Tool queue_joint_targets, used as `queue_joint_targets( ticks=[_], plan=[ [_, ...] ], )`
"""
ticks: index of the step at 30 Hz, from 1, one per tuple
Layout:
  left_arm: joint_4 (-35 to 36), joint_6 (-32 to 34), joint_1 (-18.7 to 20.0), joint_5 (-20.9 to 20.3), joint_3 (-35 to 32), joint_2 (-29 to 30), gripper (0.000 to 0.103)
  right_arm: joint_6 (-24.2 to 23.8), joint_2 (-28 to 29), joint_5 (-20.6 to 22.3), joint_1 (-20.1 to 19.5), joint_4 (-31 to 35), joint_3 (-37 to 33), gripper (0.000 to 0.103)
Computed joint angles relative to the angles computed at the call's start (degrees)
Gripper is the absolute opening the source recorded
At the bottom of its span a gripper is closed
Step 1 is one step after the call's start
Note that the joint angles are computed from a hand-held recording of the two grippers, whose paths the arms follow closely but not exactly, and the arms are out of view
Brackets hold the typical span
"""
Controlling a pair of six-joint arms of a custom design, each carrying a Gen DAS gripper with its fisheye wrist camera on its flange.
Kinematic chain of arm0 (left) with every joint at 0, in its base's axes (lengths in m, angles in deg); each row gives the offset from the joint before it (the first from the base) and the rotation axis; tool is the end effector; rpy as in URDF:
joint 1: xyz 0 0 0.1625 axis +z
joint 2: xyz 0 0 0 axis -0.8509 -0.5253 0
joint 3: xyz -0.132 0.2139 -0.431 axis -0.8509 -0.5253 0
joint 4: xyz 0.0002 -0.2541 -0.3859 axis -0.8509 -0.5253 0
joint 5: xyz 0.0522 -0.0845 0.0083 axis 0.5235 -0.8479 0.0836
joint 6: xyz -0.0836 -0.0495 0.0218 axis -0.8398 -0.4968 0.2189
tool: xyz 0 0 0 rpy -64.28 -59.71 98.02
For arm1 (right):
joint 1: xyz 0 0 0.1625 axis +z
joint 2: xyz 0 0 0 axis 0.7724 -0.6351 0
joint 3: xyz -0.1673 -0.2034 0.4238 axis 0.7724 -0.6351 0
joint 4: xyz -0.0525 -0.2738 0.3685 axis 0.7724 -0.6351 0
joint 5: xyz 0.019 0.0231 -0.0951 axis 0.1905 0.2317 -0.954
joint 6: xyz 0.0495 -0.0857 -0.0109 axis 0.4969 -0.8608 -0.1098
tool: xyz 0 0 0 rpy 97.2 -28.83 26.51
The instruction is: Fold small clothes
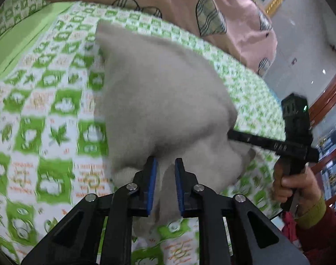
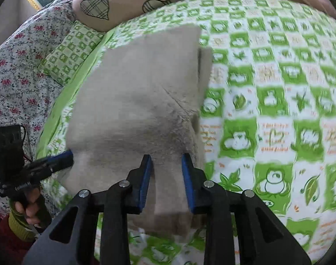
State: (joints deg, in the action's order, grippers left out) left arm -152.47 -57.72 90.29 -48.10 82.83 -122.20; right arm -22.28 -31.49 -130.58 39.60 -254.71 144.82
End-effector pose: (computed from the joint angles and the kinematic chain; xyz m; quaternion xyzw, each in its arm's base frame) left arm -0.2582 -0.3756 0.0953 0.1785 0.9493 -0.2233 0.1303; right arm 0.1018 -0.3795 0.2683 0.0318 -0.9439 0.2737 0.1817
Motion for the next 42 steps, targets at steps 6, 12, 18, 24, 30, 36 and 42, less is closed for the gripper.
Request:
queue_joint_targets(
  ticks=[6,12,18,24,30,36,42],
  plan=[
    [2.18,-3.94,-2.77,1.3,1.58,-2.58,0.017,-0.59,-1.47,-2.39,3.26,-2.34,1.26,0.03],
    [2.89,-7.34,-4.63,1.74,4.01,-2.66,0.018,-3.91,-2.11,-6.18,4.97,-2.41,4.39,0.029],
    [3.06,-7.53,-5.08,2.6,4.11,-1.89,0.018,-4.08,-2.04,-5.38,3.1,-5.37,5.52,0.029],
    [2.28,-8.82,-5.38,2.2,4.46,-1.77,0.018,-2.63,-3.66,-3.7,2.41,-4.33,5.76,0.029],
    [6.32,-12.4,-7.11,2.71,4.7,-4.51,0.026,2.37,-7.55,-3.97,1.53,-0.99,6.4,0.03],
    [18.66,-19.2,-10.71,9.52,2.63,-7.93,0.054,3.79,-10.81,-4.84,4.87,-0.33,6.38,0.031],
    [20.15,-17.03,-8.46,11.15,0.55,-9.18,0.07,4.09,-9.09,-3.01,6.14,-0.3,3.82,0.039]
  ],
)
